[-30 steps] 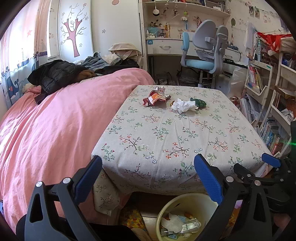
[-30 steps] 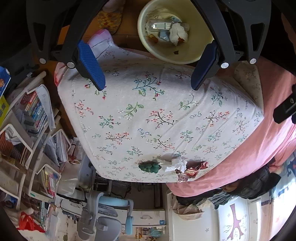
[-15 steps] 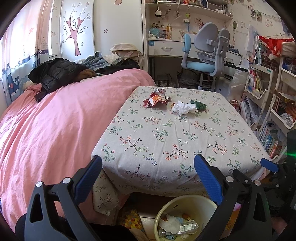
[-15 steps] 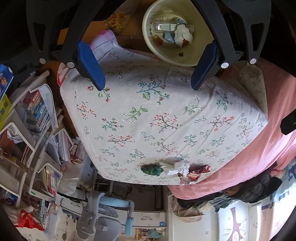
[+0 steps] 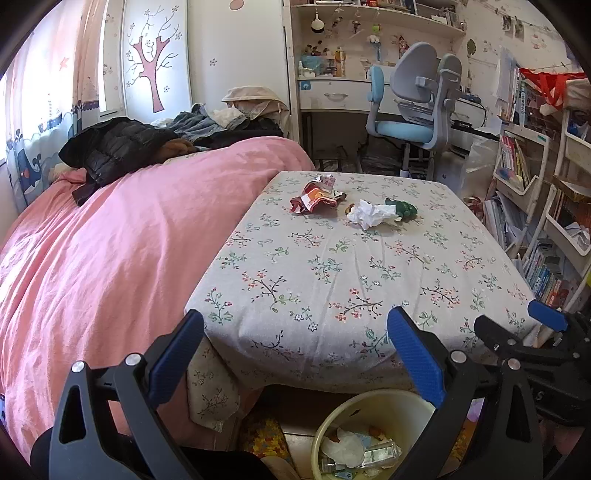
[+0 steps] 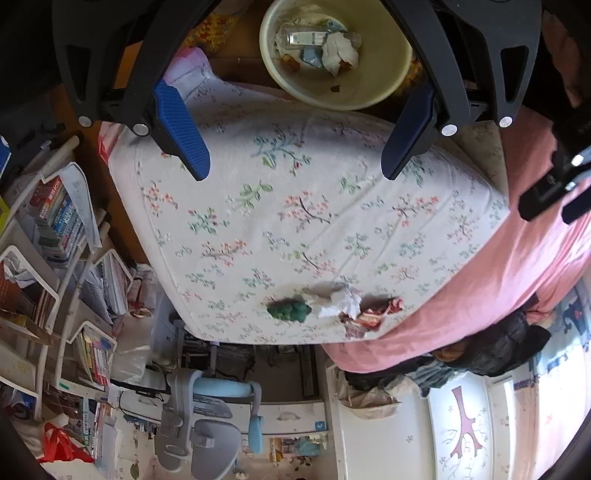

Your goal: Collect trash

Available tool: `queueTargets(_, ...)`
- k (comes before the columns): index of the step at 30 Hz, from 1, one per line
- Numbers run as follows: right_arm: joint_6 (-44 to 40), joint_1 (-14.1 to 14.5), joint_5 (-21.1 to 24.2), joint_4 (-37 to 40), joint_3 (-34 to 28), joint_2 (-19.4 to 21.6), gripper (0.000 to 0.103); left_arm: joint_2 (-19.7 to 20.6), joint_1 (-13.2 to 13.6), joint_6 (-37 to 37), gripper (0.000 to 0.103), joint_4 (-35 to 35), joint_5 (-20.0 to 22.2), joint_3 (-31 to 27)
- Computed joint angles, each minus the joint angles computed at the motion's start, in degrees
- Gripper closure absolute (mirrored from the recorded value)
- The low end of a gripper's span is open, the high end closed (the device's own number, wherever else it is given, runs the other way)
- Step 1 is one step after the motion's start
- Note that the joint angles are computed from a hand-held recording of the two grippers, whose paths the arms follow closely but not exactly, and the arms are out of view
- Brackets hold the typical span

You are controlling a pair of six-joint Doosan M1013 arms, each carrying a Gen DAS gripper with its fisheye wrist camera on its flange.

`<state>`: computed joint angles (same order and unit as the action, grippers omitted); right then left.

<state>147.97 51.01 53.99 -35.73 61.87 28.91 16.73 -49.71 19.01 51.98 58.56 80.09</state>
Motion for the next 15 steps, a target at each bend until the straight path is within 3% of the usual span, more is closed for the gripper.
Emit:
queueTargets(7, -2.7, -1.0, -2.2, 1.5, -2.2, 0.3, 0.012, 0.2, 0.5, -1.0, 0.008, -0.5, -0.5, -0.4)
queueTargets(15, -14.0, -3.0, -1.7, 6.5, -10.0, 3.4, 0.009, 0.4, 1.9, -1.0, 0.008, -0.2, -1.4, -1.5)
